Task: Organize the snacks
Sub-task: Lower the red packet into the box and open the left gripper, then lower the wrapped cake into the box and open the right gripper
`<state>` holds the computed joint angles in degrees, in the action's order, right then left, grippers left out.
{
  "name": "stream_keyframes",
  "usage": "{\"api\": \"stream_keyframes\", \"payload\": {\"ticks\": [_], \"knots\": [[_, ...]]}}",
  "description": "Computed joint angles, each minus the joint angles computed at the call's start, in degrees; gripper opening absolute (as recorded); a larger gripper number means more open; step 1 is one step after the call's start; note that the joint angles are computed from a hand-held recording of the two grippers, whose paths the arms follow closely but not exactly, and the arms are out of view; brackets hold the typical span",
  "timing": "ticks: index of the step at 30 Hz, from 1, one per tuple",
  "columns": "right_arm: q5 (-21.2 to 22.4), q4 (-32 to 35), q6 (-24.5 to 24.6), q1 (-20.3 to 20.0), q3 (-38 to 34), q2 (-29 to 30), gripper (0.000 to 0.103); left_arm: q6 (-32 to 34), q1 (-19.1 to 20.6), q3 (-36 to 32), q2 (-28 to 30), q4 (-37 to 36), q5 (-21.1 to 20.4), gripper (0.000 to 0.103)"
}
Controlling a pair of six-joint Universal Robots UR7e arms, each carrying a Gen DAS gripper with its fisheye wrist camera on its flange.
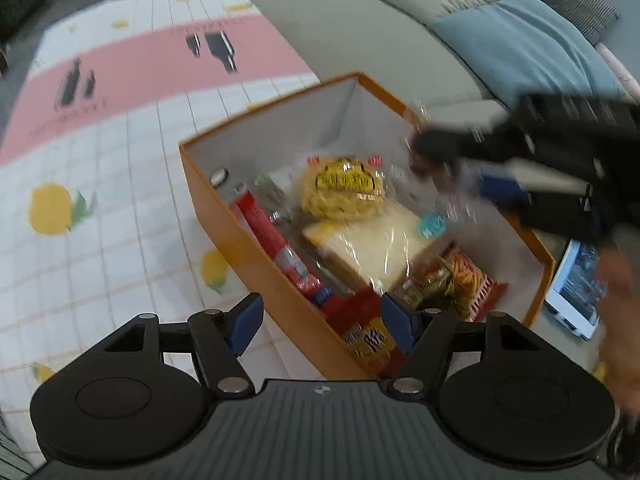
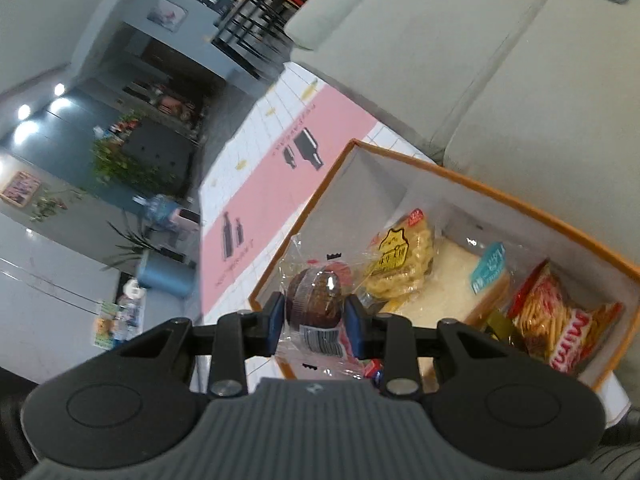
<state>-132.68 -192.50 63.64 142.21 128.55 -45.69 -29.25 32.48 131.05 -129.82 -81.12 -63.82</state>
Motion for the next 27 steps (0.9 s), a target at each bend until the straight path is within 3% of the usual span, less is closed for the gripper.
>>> {"api": "stream_keyframes", "payload": {"ticks": [3, 5, 10, 15, 23, 27], "knots": [[0.0, 3.9, -1.5, -2.0, -2.8, 0.4, 0.031, -0.3, 3.9, 0.5, 0.4, -2.0, -1.4, 0.079], [-1.4, 3.9, -6.3, -3.1, -4.8, 2.0, 0.033, 0.7, 5.7, 1.0, 0.0, -2.9, -3.2, 0.079], [-6.1, 9.9, -11.7, -5.6, -9.6, 4.8, 0.033, 0.9, 5.6, 2.2, -0.2, -2.2, -3.3, 0.079], [-4.7, 13.0, -14.5, -8.8, -11.8, 6.3, 0.032, 2.0, 7.0, 2.0, 0.5, -3.2, -3.3, 0.079], [-9.3, 31.3, -15.9, -11.5, -18.0, 9.1, 0.030, 3.8, 11.6, 1.4, 2.7, -5.5, -3.5, 0.079], [-9.3, 32.0, -17.6, -13.3, -17.8, 9.5, 0.031, 4.4, 12.2, 1.3, 3.0, -5.6, -3.4, 0.079]]}}
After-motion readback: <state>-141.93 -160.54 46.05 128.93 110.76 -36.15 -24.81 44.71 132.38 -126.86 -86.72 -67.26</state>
